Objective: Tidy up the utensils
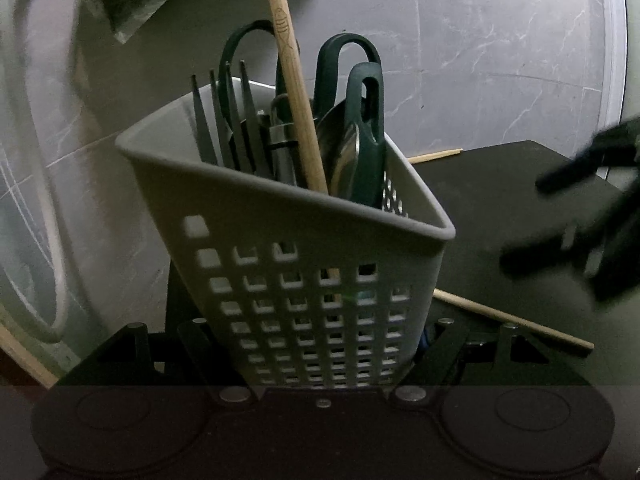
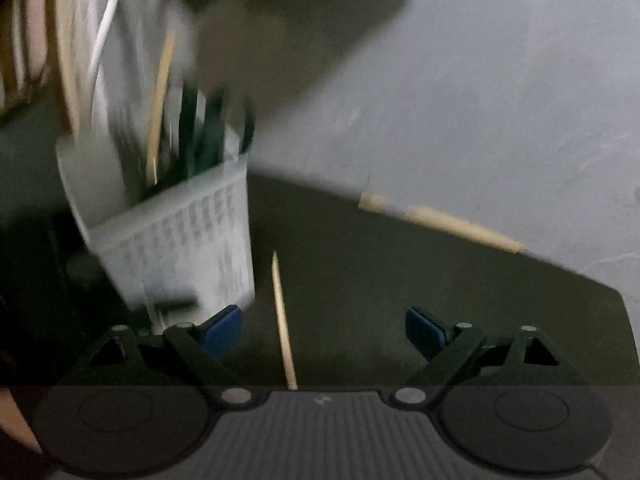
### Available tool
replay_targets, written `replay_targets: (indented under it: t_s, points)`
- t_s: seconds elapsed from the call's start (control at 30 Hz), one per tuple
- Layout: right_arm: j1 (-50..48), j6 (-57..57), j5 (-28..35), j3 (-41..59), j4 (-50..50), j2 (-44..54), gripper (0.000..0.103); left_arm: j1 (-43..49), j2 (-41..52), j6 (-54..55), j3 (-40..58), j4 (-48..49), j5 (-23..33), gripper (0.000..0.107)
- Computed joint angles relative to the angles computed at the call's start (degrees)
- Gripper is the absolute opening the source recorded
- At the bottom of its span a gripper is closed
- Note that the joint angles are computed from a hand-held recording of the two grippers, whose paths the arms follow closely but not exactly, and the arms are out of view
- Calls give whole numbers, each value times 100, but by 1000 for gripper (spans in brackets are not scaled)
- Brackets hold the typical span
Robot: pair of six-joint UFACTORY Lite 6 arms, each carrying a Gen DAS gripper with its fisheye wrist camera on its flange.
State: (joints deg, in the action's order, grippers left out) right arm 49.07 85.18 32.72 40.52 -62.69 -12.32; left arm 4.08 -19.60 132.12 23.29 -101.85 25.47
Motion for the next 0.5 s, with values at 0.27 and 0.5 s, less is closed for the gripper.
replay_targets:
  t_s: [0.27,0.5]
  points:
    - [-564,-1300,-943,257,846,950,64,-374,-377,-486,-124,85,-423,77]
    - [-990,-2093,-1354,670,1589,1559,47,-835,-117,192,-7,-948,-744,77]
